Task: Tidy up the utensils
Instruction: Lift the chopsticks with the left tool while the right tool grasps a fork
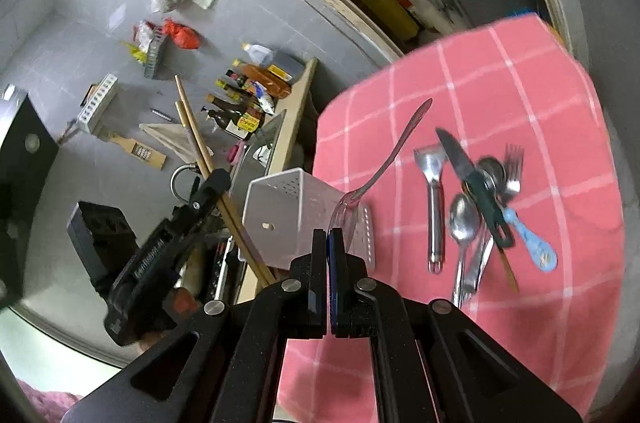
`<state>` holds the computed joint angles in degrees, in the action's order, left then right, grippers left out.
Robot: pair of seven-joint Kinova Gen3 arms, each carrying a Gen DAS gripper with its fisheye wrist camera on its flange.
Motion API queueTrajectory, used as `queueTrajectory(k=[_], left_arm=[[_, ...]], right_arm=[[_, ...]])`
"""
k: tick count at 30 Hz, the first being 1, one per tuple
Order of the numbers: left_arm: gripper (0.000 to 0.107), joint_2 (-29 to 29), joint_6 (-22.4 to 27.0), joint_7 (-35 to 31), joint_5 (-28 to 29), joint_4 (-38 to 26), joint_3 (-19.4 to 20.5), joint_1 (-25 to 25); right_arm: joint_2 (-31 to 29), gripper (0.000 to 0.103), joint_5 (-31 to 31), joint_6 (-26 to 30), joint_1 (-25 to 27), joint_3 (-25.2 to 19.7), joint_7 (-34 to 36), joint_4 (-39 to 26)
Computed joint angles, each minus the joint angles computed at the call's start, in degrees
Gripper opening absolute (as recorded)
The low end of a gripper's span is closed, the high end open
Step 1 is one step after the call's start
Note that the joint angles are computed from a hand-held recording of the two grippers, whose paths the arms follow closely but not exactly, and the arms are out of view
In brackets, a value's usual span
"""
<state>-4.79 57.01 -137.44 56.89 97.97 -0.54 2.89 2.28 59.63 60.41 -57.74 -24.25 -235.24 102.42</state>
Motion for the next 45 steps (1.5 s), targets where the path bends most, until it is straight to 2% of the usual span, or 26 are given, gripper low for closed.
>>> queueTrajectory(k=[5,11,16,24,30,35,45], left_arm=[[0.007,0.3,-1.9,-0.6,0.9,-0.5,-1.2,-1.4],[0.007,1.6,-6.2,-1.6,1.7,-1.5,-1.2,-2.5],[0.007,3.2,-11.8,-5.1,5.4,-0.9,-0.2,-2.7],[0.007,5.4,-21.1,-9.6,10.9,1.4,2.5,-1.9],[0.007,6.5,-22.3,-11.8,14.8,1.0,3.3,-2.0],[0.007,7.1,-21.9,-15.4,21.3,1.7,3.3,-2.8],[0.007,7.6,-20.2,-10.2,14.7,-0.2,3.8,-2.7]], right_arm=[[3.3,0.002,4.8,3.7,-1.9,0.6,3.4,-3.9],[10.0,0.002,13.6,7.5,-6.3,4.8,10.2,-9.5],[14.7,0.002,17.3,6.5,-7.8,9.0,17.7,-12.5],[17.1,0.001,16.9,1.8,-6.9,12.7,25.5,-12.3],[17.3,0.001,17.1,1.6,-7.4,13.4,27.0,-12.8],[18.6,0.001,17.8,0.3,-7.1,14.0,29.1,-13.9],[18.7,0.001,14.5,-3.4,-6.4,14.6,32.3,-14.5]])
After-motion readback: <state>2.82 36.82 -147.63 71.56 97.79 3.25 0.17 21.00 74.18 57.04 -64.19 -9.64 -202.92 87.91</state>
